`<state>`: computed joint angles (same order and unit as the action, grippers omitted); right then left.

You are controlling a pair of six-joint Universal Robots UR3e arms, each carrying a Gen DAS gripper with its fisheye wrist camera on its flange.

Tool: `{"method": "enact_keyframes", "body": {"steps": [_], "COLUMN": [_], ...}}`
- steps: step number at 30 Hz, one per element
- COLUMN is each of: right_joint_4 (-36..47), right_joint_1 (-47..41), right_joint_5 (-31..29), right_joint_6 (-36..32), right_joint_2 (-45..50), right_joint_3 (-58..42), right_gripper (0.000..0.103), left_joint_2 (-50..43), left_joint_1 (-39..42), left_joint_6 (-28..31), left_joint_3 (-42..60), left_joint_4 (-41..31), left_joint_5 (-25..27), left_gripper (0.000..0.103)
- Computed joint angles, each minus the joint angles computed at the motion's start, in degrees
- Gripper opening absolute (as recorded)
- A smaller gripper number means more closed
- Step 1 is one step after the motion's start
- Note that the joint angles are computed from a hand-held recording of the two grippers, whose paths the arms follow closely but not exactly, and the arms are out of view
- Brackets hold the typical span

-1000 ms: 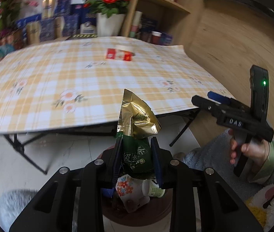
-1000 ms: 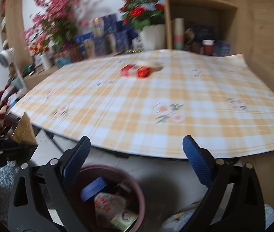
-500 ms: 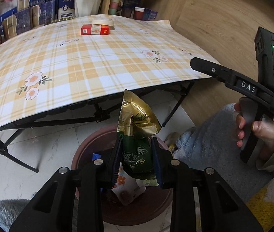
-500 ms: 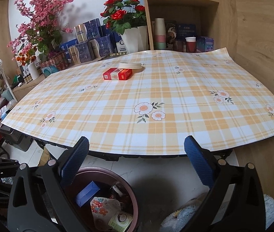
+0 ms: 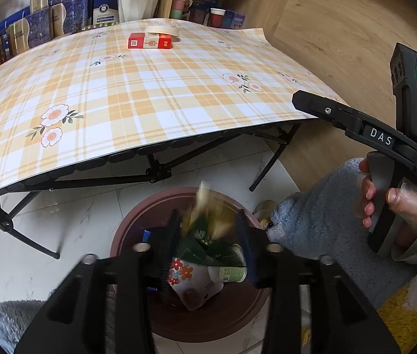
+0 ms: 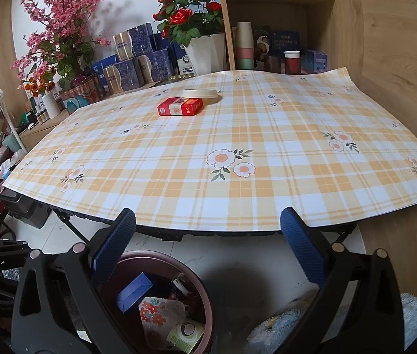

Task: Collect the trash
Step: 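Lower the gold-foil package into the bin and open the left gripper, then grasp the red Double Happiness box with the left gripper while the right grasps the green yogurt lid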

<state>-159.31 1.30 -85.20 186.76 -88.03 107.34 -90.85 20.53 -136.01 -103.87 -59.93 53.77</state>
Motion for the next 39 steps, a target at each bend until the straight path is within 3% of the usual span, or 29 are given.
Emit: {"method": "enact_keyframes", "body": {"steps": [1,3,7,10,32,35,39], "right_joint_4": [0.07,0.22,0.43,0.66,1.75,2.65,5.08], "right_joint_1": [0.01,0.15,0.11,-0.19,-1.34,-2.62,-5.62], "right_joint_5": [0.0,-0.13,-0.1,0.03,0.64,0.75,2.32], "right_joint_6": [0.14,0.23,0.07,0.33,0.74,0.58,0.03], "right_joint_2": [0.03,0.1,0.2,0.18,1.98,2.56,4.49], "right_joint_3": [-0.01,-0.13,-0.21,-0.18,-1.03,-2.97,-7.68], "right_gripper": [0.097,0.097,0.097,0.097,0.097,0.097,0.097], "left_joint_2": [0.24,0.67,1.96,3.56,0.38,-2.05,-8.81], "left_joint_1": [-0.11,0.16,1.19,2.77,3.83,4.73,1.34], "left_joint_6": [-0.88,-2.32,-6.1,-7.6,-14.09,-16.56,-18.9], "left_joint_3": [-0.5,-1.29,-3.05,-4.59,-1.97,1.03,11.31], "left_joint_4": [1.27,3.1,7.46,9.83,11.15,10.35,11.57], "left_joint_5": [0.52,0.66,0.83,-0.4,1.38,-0.8,1.19], "left_gripper": [0.063,0.067,0.088,0.093,0.095,0.095,0.095]}}
